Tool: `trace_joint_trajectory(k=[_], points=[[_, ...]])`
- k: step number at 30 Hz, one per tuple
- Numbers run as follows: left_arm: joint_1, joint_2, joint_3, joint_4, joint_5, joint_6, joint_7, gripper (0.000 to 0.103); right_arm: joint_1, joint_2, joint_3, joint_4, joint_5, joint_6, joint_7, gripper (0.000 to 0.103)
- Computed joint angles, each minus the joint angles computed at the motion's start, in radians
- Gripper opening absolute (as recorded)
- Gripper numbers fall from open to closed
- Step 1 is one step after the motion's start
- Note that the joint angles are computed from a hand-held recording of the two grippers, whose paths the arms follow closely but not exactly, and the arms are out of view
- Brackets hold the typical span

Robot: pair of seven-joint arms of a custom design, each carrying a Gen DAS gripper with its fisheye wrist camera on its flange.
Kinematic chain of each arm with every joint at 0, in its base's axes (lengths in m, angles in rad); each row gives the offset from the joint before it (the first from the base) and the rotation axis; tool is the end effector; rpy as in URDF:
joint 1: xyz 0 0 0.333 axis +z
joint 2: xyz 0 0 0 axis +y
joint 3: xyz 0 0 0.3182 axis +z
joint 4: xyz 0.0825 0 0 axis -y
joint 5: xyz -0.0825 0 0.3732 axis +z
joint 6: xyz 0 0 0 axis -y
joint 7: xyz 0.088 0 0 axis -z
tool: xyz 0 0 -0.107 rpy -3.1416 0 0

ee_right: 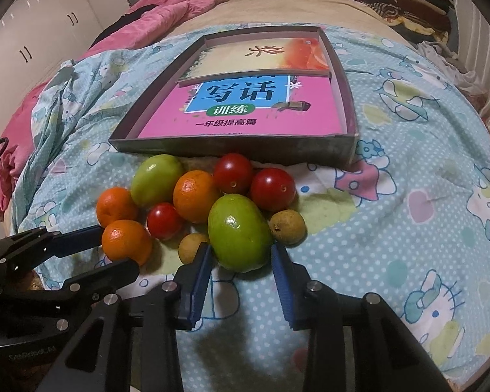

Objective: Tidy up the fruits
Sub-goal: 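Grasp the large green fruit with the right tool while the left tool grasps a tangerine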

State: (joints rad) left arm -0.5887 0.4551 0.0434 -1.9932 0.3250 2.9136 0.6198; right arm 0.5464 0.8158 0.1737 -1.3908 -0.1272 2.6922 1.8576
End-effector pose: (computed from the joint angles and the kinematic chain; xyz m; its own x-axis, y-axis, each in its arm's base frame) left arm 0.5360 -0.3505 0.2899 0.0494 -0.9775 0.2050 -0.8980 -0.1333 -0.4193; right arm 0.5958 0.4807 0.2886 0.4616 -0.8730 -0.1574 -0.8196 -0.3519 -0.4521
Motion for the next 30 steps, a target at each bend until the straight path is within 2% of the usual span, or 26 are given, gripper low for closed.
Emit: trace_joint_trajectory(k=[11, 12, 13, 18, 20, 30], points=[[0.015, 0.030, -0.018, 0.034, -0.033, -0.013, 0.040, 0.058, 0.038, 0.086, -0.029, 0.137, -0.040, -0.059, -0.045, 0.042], [0.016, 0.034, -0.020, 0.039, -0.037, -0.017, 0.045, 0.054, 0.039, 0.093, -0.029, 0.147, -0.040, -0.061, -0.051, 0.042], [0.018, 0.038, -0.022, 0.043, -0.042, -0.021, 0.051, 0.050, 0.040, 0.096, -0.029, 0.149, -0.040, -0.058, -0.055, 0.042], [0.025, 0.056, -0.030, 0.065, -0.065, -0.036, 0.074, 0.046, 0.014, 0.086, -0.002, 0.116, -0.009, -0.015, -0.075, 0.041], [0.018, 0.062, -0.023, 0.072, -0.063, -0.036, 0.073, 0.042, -0.004, 0.077, 0.016, 0.095, 0.012, 0.006, -0.084, 0.041], [0.018, 0.047, -0.016, 0.035, -0.100, 0.034, 0.091, 0.040, -0.069, 0.017, 0.081, -0.014, 0.093, 0.101, -0.121, 0.041]])
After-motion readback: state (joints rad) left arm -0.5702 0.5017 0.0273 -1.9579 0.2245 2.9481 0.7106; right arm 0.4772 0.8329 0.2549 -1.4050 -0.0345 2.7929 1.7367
